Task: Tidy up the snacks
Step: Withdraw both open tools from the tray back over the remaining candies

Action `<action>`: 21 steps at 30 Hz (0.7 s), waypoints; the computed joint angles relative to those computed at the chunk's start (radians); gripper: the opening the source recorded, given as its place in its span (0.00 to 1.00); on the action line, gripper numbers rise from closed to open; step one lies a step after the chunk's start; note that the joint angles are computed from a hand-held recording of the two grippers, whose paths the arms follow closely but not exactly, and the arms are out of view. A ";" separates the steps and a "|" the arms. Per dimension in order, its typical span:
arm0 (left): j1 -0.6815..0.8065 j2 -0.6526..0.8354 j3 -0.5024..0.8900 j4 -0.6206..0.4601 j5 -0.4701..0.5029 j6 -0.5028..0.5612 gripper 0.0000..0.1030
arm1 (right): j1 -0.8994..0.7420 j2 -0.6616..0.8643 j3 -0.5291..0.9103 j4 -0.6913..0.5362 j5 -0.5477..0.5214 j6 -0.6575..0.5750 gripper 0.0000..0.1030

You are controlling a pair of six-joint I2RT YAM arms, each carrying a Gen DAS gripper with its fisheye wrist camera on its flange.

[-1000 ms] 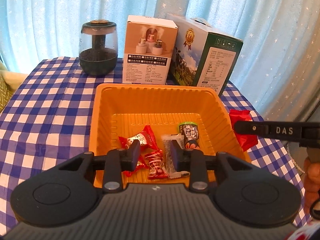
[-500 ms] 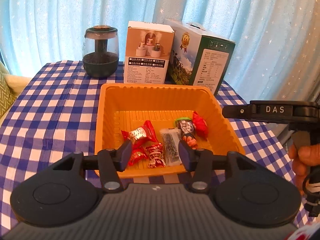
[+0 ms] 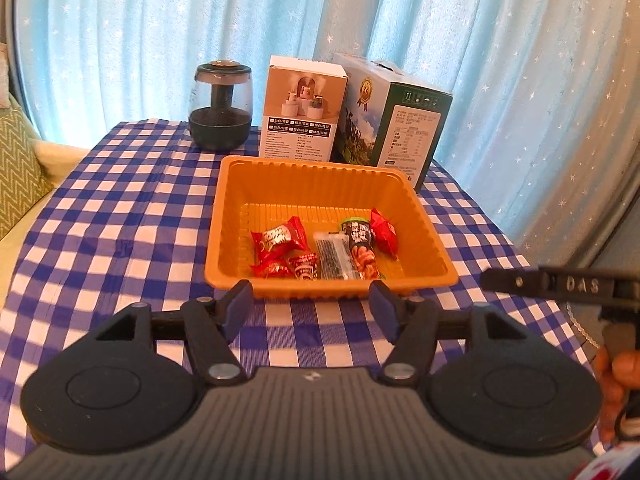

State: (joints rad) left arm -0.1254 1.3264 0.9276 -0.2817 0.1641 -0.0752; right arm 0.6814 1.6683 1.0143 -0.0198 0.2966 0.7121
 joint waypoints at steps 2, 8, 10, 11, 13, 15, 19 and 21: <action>-0.004 -0.065 -0.037 -0.022 -0.002 -0.014 0.65 | 0.038 -0.054 -0.057 -0.003 0.028 0.049 0.65; -0.017 -0.270 -0.148 -0.101 -0.032 -0.040 0.72 | 0.172 -0.187 -0.171 -0.049 0.144 0.145 0.65; -0.007 -0.339 -0.182 -0.133 -0.033 -0.049 0.73 | 0.219 -0.222 -0.195 -0.079 0.195 0.177 0.65; -0.002 -0.375 -0.198 -0.154 -0.034 -0.052 0.74 | 0.244 -0.237 -0.205 -0.097 0.219 0.192 0.65; 0.009 -0.438 -0.224 -0.190 -0.034 -0.050 0.77 | 0.295 -0.260 -0.219 -0.138 0.270 0.221 0.65; 0.029 -0.503 -0.255 -0.223 -0.020 -0.046 0.80 | 0.343 -0.278 -0.233 -0.178 0.309 0.259 0.65; 0.105 -0.608 -0.296 -0.299 0.046 -0.043 0.85 | 0.430 -0.316 -0.274 -0.240 0.349 0.362 0.66; 0.131 -0.652 -0.305 -0.343 0.058 -0.020 0.85 | 0.477 -0.318 -0.277 -0.284 0.377 0.423 0.70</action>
State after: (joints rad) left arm 0.0057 0.6744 0.6221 -0.6247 0.2220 -0.0952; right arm 1.1585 1.3507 0.7377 -0.3034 0.6740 1.1348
